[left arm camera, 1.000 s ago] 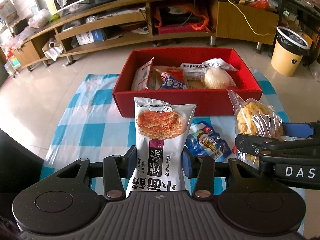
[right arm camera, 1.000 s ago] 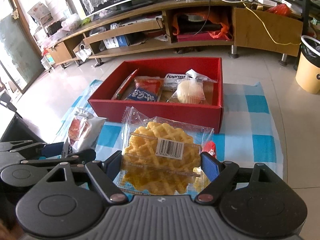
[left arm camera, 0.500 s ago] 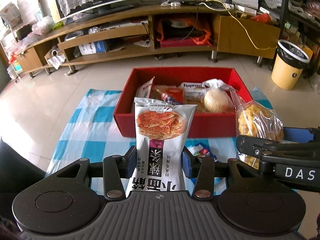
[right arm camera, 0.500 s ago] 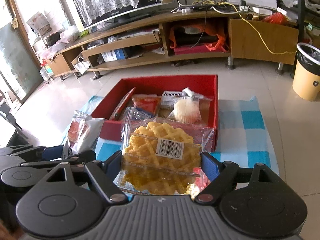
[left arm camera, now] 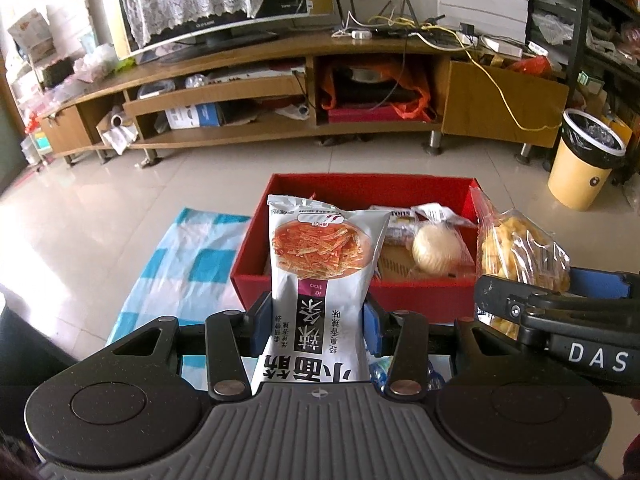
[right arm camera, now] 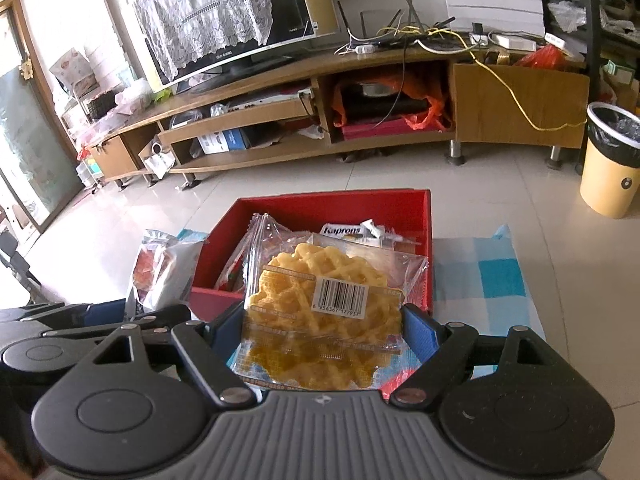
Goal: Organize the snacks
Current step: 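Carry both held packets over the red box and lower them inside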
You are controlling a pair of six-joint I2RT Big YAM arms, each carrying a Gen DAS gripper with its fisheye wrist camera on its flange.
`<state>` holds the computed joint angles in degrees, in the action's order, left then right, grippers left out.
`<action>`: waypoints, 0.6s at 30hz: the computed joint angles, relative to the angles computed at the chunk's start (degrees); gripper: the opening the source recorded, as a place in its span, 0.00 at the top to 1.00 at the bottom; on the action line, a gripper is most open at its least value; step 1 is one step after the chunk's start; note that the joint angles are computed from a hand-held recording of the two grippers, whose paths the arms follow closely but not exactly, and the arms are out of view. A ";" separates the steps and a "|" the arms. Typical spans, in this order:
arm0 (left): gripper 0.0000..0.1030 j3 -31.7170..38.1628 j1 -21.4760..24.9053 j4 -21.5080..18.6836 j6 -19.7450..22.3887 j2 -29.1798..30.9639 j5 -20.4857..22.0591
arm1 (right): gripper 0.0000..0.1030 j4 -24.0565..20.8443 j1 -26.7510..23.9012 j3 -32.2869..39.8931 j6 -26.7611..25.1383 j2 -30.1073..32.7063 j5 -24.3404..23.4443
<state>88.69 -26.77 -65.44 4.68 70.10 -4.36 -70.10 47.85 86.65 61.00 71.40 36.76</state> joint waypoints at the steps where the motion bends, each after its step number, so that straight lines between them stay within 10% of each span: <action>1: 0.49 0.29 -0.09 0.19 -0.02 0.29 -0.20 | 0.23 0.05 -0.22 0.13 -0.34 0.06 0.14; 18: 0.49 4.82 -0.64 1.56 -1.37 5.38 -1.31 | 0.23 2.90 -5.00 1.04 -5.11 1.00 -1.42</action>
